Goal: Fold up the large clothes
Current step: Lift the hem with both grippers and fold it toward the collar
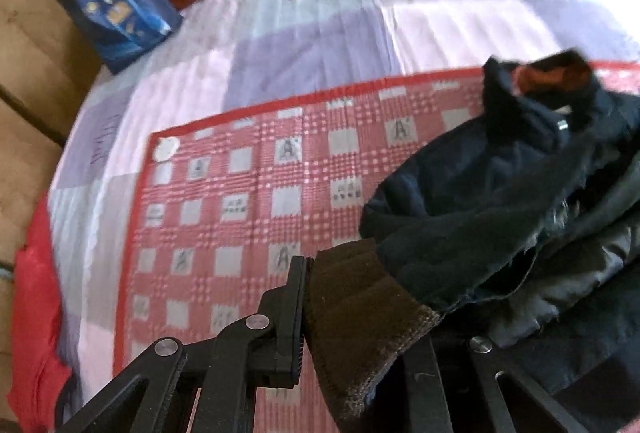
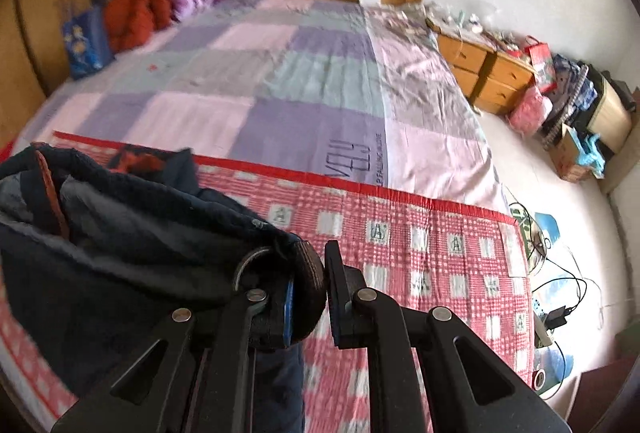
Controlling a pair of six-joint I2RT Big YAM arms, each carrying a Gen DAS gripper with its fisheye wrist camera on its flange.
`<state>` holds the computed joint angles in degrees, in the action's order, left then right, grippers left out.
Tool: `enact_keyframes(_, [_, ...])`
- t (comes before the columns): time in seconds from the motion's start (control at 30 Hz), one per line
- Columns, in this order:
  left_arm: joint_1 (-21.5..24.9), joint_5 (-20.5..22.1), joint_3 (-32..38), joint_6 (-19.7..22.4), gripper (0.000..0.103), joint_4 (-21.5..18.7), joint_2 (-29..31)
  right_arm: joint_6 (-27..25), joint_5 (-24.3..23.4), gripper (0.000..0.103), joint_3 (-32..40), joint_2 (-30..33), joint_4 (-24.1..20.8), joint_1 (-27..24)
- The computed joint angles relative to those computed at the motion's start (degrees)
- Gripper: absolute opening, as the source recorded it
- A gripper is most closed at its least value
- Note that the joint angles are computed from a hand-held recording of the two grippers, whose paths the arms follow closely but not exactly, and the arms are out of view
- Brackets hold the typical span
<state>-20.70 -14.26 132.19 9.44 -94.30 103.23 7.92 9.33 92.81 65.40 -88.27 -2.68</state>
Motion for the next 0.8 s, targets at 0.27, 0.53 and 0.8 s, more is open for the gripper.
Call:
enact_keyframes(0.27, [0.63,1.52,3.06,0.30,0.015,0.40,9.37,2.95,3.64,0.015,-5.69,6.11,5.75,-0.54])
enact_keyframes(0.53, [1.29,4.71,3.13,-0.76,0.017,0.96,13.41,2.77,3.43,0.015,-9.83,10.00,9.10,-1.31])
enact_keyframes(0.8, [1.49,7.30,3.82,-2.94,0.019,1.75,16.72,2.21,0.88,0.015,-12.86,12.37,11.65,-2.92])
